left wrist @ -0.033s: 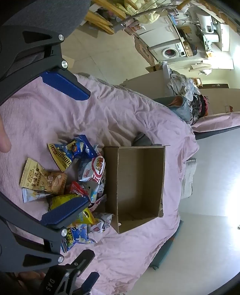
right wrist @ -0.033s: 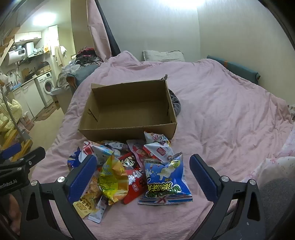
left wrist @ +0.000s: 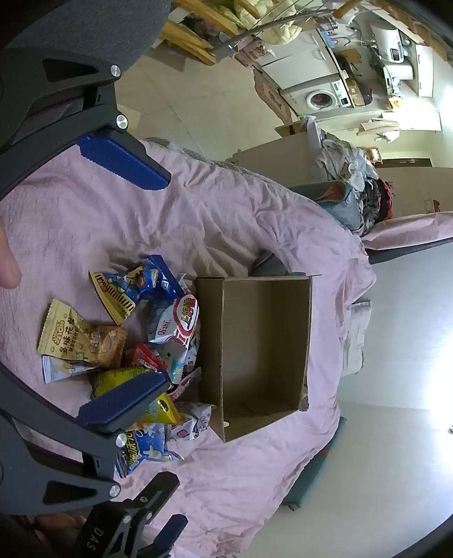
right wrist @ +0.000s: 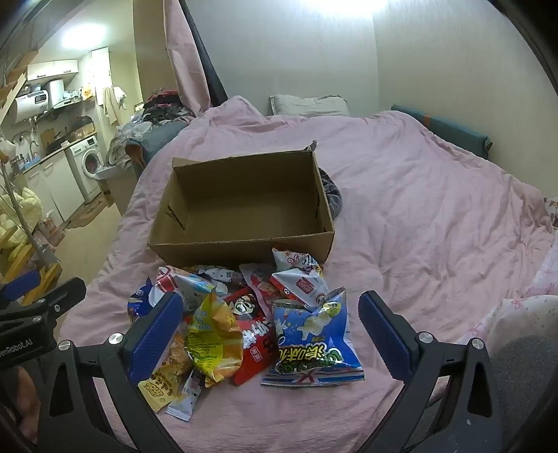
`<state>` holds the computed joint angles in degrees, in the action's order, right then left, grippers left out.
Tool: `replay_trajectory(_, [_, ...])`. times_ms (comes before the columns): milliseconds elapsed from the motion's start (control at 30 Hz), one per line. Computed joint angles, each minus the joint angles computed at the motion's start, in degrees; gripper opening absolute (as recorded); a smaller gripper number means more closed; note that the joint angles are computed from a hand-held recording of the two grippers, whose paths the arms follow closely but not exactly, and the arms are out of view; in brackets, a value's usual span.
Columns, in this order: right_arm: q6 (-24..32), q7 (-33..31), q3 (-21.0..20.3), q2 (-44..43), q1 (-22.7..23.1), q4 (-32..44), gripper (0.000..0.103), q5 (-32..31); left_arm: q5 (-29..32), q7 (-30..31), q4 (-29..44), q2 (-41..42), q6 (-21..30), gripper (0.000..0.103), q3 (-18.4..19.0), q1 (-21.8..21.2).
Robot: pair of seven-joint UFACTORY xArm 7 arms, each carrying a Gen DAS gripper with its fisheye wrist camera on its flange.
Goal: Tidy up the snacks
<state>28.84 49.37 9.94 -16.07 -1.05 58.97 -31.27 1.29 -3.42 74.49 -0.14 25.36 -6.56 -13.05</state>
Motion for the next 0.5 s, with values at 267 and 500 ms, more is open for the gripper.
replay_trajectory(267, [0.7, -0.7, -0.3, 0.1, 0.3, 0.3, 0.103, 0.8, 0.2, -0.3, -0.5, -0.1, -1.5, 0.103, 0.0, 0.0])
replay_trajectory(500, [1.0, -0.6, -0.2, 0.0, 0.4, 0.2, 0.103, 0.7, 0.5, -0.5, -0.2, 0.4, -1.7, 0.103, 0.0, 0.0])
